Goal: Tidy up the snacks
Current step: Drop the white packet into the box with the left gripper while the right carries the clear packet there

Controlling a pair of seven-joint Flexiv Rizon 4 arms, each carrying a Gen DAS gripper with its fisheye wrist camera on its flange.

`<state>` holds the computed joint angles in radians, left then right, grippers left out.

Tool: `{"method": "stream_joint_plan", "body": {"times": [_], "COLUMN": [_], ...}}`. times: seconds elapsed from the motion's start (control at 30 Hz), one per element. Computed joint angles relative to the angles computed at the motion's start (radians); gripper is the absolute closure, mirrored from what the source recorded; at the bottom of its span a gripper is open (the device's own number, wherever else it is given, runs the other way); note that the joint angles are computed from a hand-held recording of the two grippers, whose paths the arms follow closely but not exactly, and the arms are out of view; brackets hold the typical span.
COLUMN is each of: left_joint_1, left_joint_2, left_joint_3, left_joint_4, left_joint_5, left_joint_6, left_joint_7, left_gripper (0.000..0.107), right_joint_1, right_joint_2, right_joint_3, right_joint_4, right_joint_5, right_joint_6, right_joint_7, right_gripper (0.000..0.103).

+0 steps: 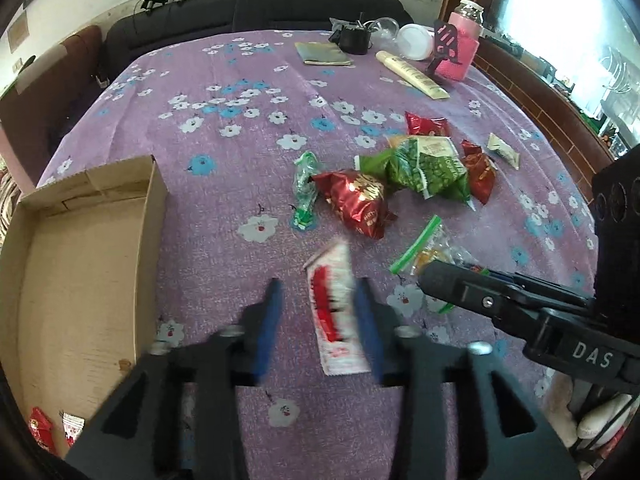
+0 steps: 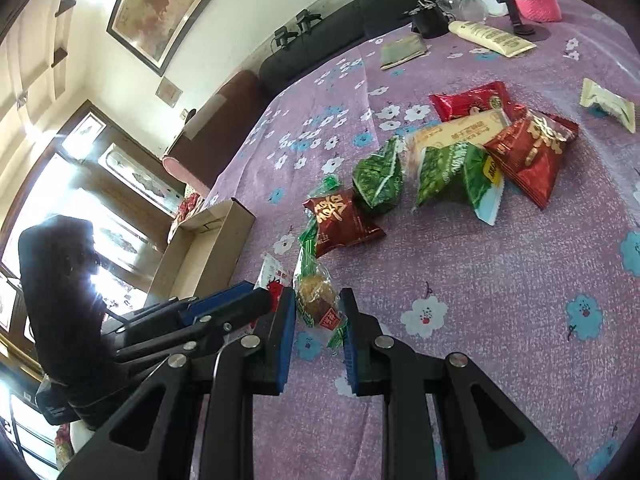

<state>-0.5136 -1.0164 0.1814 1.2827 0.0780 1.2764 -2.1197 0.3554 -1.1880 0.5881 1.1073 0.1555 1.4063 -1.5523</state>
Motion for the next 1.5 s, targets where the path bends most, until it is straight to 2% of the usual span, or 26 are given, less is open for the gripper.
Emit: {"method": "stream_joint_plan", "body": {"times": [0.07,0.2,0.23,0.3,0.5,0.6,0.73,0.87,1.0,1.13,1.17,1.23,1.33,1.4,1.43,1.5], "left_joint_1": [-0.006,-0.011,-0.027,-0.016,-0.018,-0.028,-0.135,-0.200,-0.259,-0.259,-0.246,-0.154,-0.082,0.012,0.037,0.033], "left_joint_2": [-0.013,-0.059,-0.067,-0.063,-0.022,0.037,0.134,0.216,0.251,0.255,0.254,0.268,0.273,0.281,0.282,0.286], "left_joint_3": [0.006,-0.002,0.020,-0.003,-0.010,0.007,0.165,0.282,0.404,0.453,0.450,0.363,0.296,0.198,0.176,0.176], "left_joint_4": [-0.024,-0.108,-0.127,-0.118,-0.038,0.069,0.235,0.409,0.545,0.630,0.645,0.694,0.736,0.760,0.773,0.803], "left_joint_5": [0.003,0.014,0.047,0.046,0.050,0.040,0.057,0.060,0.011,-0.052,-0.066,-0.101,-0.114,-0.111,-0.106,-0.140], "left_joint_6": [-0.029,-0.119,-0.130,-0.107,-0.009,0.093,0.184,0.268,0.310,0.329,0.330,0.408,0.482,0.559,0.593,0.640], "left_joint_7": [0.002,0.025,0.005,0.023,-0.017,-0.067,-0.183,-0.269,-0.324,-0.329,-0.320,-0.281,-0.278,-0.265,-0.276,-0.256], "left_gripper": [0.051,0.051,0.052,0.074,0.076,0.076,0.076,0.076,0.076,0.075,0.075,0.075,0.073,0.065,0.063,0.053], "right_joint_1": [-0.003,-0.007,-0.007,-0.006,-0.009,0.002,0.019,0.025,0.071,0.187,0.214,0.271,0.349,0.392,0.410,0.430], "right_joint_2": [-0.004,-0.007,-0.006,-0.004,0.001,0.015,0.059,0.072,0.034,-0.015,-0.033,-0.077,-0.142,-0.187,-0.212,-0.229], "right_joint_3": [0.004,0.016,0.016,0.011,0.012,0.001,0.000,0.056,0.103,0.044,0.033,0.006,-0.045,-0.071,-0.080,-0.116], "right_joint_4": [-0.006,-0.010,-0.010,-0.007,0.002,0.023,0.069,0.073,-0.033,-0.192,-0.239,-0.346,-0.492,-0.589,-0.637,-0.681], "right_joint_5": [0.002,0.008,0.011,0.017,0.016,0.001,-0.037,-0.083,-0.089,-0.108,-0.110,-0.119,-0.132,-0.133,-0.147,-0.125], "right_joint_6": [-0.006,-0.011,-0.009,-0.001,0.019,0.049,0.068,0.052,-0.071,-0.207,-0.247,-0.333,-0.439,-0.505,-0.532,-0.558], "right_joint_7": [-0.002,-0.021,-0.023,-0.022,-0.026,-0.028,-0.035,-0.074,-0.093,-0.083,-0.079,-0.067,-0.047,-0.039,-0.028,-0.031], "right_gripper": [0.083,0.083,0.083,0.083,0.083,0.083,0.083,0.083,0.083,0.083,0.083,0.083,0.083,0.083,0.081,0.080]}}
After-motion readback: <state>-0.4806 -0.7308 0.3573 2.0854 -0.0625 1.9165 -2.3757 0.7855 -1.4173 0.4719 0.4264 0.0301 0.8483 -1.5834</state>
